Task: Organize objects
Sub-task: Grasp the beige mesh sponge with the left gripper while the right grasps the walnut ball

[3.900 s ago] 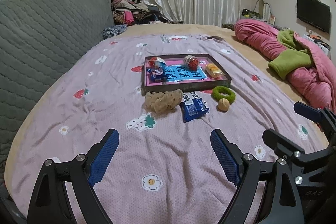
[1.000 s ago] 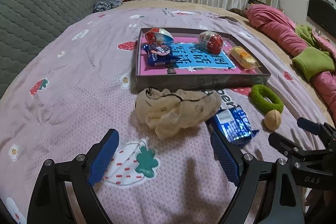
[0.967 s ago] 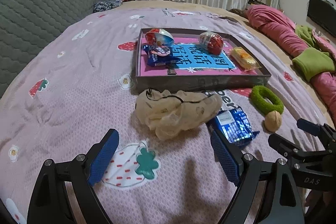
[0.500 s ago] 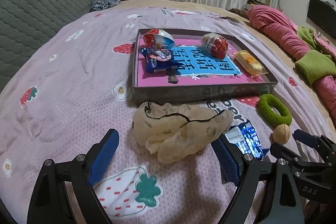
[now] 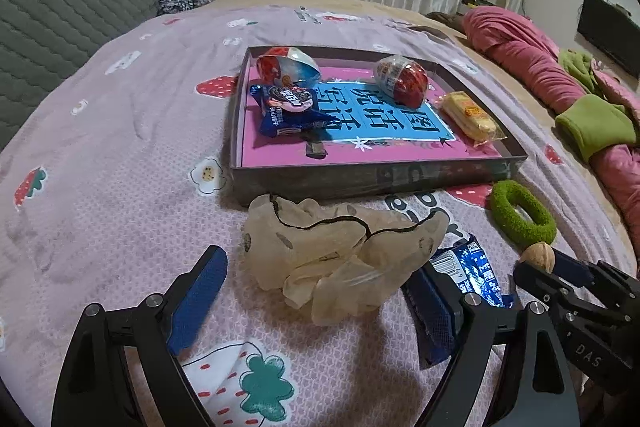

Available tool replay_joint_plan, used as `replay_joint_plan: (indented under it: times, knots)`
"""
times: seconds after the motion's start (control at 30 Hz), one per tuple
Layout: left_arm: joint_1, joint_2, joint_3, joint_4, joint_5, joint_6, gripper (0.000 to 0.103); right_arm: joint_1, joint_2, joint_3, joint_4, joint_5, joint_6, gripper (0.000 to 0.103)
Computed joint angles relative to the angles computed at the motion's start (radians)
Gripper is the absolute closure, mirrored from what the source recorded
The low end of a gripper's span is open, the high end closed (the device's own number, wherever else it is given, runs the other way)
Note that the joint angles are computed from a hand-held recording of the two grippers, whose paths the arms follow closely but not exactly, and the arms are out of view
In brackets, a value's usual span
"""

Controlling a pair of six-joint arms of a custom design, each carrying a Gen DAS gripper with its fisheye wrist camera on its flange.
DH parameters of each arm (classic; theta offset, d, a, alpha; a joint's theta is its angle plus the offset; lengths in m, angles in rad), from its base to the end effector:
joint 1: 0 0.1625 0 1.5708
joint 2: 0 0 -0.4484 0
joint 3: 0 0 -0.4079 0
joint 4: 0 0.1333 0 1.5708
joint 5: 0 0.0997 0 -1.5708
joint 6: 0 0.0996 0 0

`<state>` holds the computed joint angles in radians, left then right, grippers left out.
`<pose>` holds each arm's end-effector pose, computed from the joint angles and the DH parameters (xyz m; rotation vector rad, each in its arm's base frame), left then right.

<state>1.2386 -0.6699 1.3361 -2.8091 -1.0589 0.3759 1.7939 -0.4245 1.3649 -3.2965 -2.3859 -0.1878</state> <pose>-0.0897 -0.8185 0.1698 0.6941 2.4392 -0.7291 0.2292 -0.7354 0.0399 0.0633 -2.2205 0.9222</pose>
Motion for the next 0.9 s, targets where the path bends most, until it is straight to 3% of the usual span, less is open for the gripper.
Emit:
replay_joint_plan:
  times: [0.07,0.17,0.27,0.43,0.5,0.67,0.9]
  knots:
    - [0.002,0.002,-0.005,0.002,-0.008,-0.003,0.014,0.000,0.004,-0.003,-0.006,-0.001,-0.008,0.068]
    - [0.005,0.004,-0.014,0.019,-0.023,-0.010,0.021,-0.001,0.004,-0.003,-0.010,0.003,-0.011,0.069]
    - [0.007,0.009,-0.027,0.039,-0.031,-0.016,0.042,-0.001,0.001,0.005,-0.016,0.012,-0.017,0.069]
    - [0.011,0.016,-0.040,0.063,-0.046,-0.026,0.054,0.001,-0.010,0.028,-0.015,0.033,-0.009,0.069]
    - [0.012,0.018,-0.043,0.068,-0.050,-0.028,0.070,0.001,-0.014,0.036,-0.016,0.041,-0.005,0.069]
    - [0.018,0.017,-0.047,0.091,-0.084,-0.034,0.084,0.003,-0.022,0.057,-0.025,0.064,-0.008,0.070]
    - [0.004,0.001,-0.008,0.070,-0.056,-0.019,0.086,0.004,-0.031,0.073,-0.031,0.077,-0.010,0.071]
